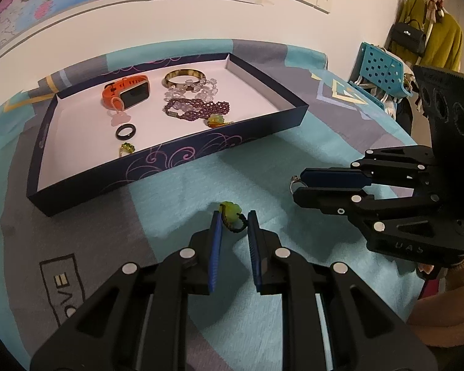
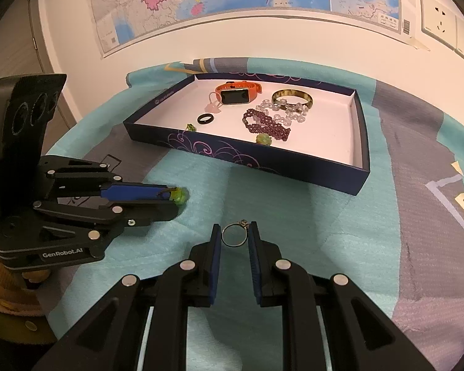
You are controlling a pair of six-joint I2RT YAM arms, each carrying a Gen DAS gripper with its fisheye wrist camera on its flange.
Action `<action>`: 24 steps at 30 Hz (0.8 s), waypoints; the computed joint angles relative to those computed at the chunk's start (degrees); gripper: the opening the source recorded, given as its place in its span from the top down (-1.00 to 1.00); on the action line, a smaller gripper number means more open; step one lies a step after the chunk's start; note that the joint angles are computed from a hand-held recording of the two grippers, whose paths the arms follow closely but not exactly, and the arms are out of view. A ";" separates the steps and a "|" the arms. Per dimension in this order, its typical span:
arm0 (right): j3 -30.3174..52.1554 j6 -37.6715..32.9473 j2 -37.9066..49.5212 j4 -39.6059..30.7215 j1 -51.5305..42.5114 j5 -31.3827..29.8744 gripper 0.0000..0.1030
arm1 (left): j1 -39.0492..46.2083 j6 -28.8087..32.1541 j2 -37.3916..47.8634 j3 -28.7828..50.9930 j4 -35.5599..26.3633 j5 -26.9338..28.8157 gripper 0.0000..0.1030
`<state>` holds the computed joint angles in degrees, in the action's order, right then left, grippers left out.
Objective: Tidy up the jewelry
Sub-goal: 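Reach the green bead ring with left tool while right tool reaches the silver ring, then grasp the green bead ring with left tool while right tool grasps the silver ring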
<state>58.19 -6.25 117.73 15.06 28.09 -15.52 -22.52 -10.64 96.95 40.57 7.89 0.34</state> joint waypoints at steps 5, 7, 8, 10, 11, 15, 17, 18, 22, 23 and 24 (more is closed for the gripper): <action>-0.36 0.30 -0.40 0.46 0.22 -0.28 0.69 | 0.29 -0.45 -1.86 -1.36 0.18 -0.65 0.67; -0.44 0.40 -0.58 0.60 0.36 -0.24 0.69 | 0.50 -0.63 -2.53 -1.85 0.31 -0.65 0.67; -0.58 0.45 -0.76 0.68 0.38 -0.26 0.69 | 0.54 -0.72 -2.82 -2.07 0.36 -0.71 0.67; -0.67 0.45 -1.02 0.82 0.47 -0.25 0.69 | 0.61 -0.76 -3.31 -2.37 0.34 -0.88 0.67; -0.66 0.52 -1.10 0.86 0.50 -0.25 0.69 | 0.70 -0.82 -3.55 -2.48 0.33 -0.84 0.67; -0.55 0.45 -1.33 0.77 0.59 -0.47 0.69 | 1.01 -0.95 -4.01 -2.76 0.39 -0.86 0.67; -0.46 0.39 -1.42 0.82 0.69 -0.48 0.69 | 1.04 -0.94 -4.34 -2.94 0.40 -0.96 0.67; -0.42 0.39 -1.48 0.86 0.73 -0.45 0.69 | 1.09 -0.95 -4.56 -3.06 0.38 -0.93 0.67; -0.08 0.44 -1.58 0.91 0.77 -0.52 0.69 | 1.35 -0.95 -5.63 -3.34 0.20 -1.00 0.67; -0.18 0.42 -1.70 1.00 0.78 -0.52 0.69 | 1.42 -0.93 -5.80 -3.36 0.18 -1.01 0.67; -0.07 0.34 -1.78 0.96 0.83 -0.54 0.69 | 1.48 -0.90 -5.87 -3.33 0.19 -0.99 0.67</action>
